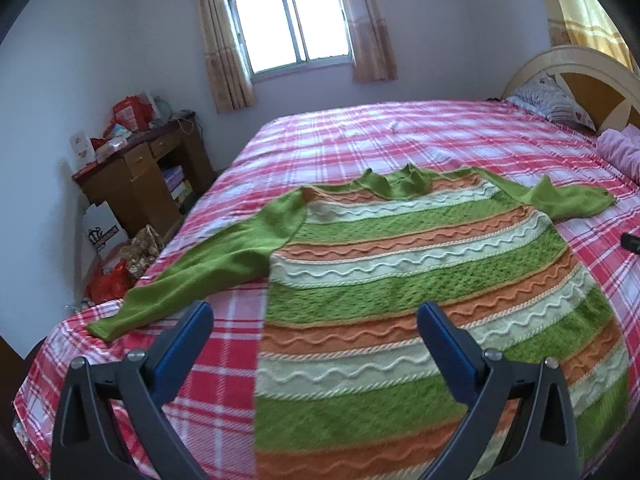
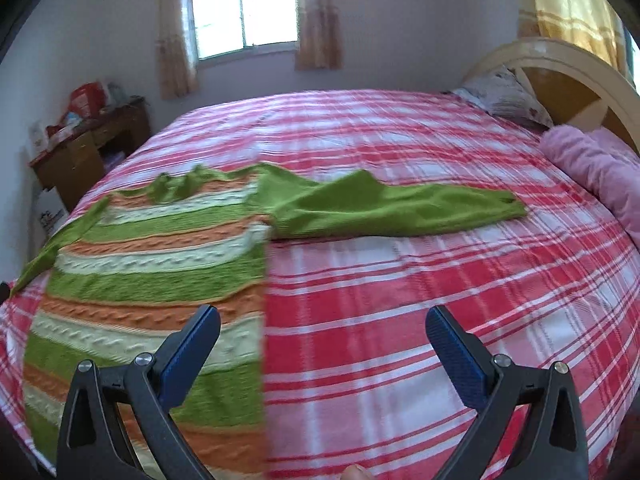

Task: Fold small clothes
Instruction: 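Move the right tool to the sweater's sleeve cuff and grasp it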

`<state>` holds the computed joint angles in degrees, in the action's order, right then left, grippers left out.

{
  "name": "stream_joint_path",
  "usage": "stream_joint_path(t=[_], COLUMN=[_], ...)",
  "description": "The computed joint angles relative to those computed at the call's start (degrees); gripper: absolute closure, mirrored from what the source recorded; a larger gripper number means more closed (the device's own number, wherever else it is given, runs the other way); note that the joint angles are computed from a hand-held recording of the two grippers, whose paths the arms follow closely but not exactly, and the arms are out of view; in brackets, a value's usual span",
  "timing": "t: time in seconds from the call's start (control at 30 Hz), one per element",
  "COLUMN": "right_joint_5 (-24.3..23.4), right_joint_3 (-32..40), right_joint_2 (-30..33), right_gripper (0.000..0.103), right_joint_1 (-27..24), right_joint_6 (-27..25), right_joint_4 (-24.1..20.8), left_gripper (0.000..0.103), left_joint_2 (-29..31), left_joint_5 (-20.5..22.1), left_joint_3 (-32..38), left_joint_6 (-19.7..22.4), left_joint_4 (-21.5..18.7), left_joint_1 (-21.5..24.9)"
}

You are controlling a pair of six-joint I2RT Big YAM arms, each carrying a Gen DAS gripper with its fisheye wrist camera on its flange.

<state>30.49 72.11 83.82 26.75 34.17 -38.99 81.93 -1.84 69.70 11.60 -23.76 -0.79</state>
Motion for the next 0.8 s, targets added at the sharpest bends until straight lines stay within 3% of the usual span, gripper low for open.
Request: stream_joint_path(t=[0.2, 0.57, 0.63, 0.7, 0.8], right_joint_5=[-4.4, -13.3, -14.7, -17.5, -19.7], right_joint_3=[-2.5, -5.3, -4.8, -3.9, -1.4], right_joint_2=[-1.5, -2.4, -1.7, -0.5, 2.1], right_gripper=[0.001, 0.002, 0.007, 0.027, 0.033], right_joint_1=[-7.0, -23.1, -25.9, -29.2, -32.8], right_joint_6=[1.5, 4.0, 4.1, 4.5, 4.9], right_joint_4=[0.8, 3.4, 3.5, 3.9, 3.3], left_gripper=[0.0, 0.0, 0.0, 0.0, 0.0], left_joint_2=[5.2, 11.2, 11.6, 11.9, 12.4], left_joint_5=[1.7, -1.2, -1.6, -1.8, -2.8], left_joint_3=[3.6, 7.9, 8.1, 8.2, 8.4], left_joint_6=[-1.3, -3.7, -4.4, -4.7, -4.4], left_joint_4=[-2.1, -1.5, -1.4, -1.5, -1.4], left_joint_1=[-1.8, -2.4, -2.4, -2.5, -2.9])
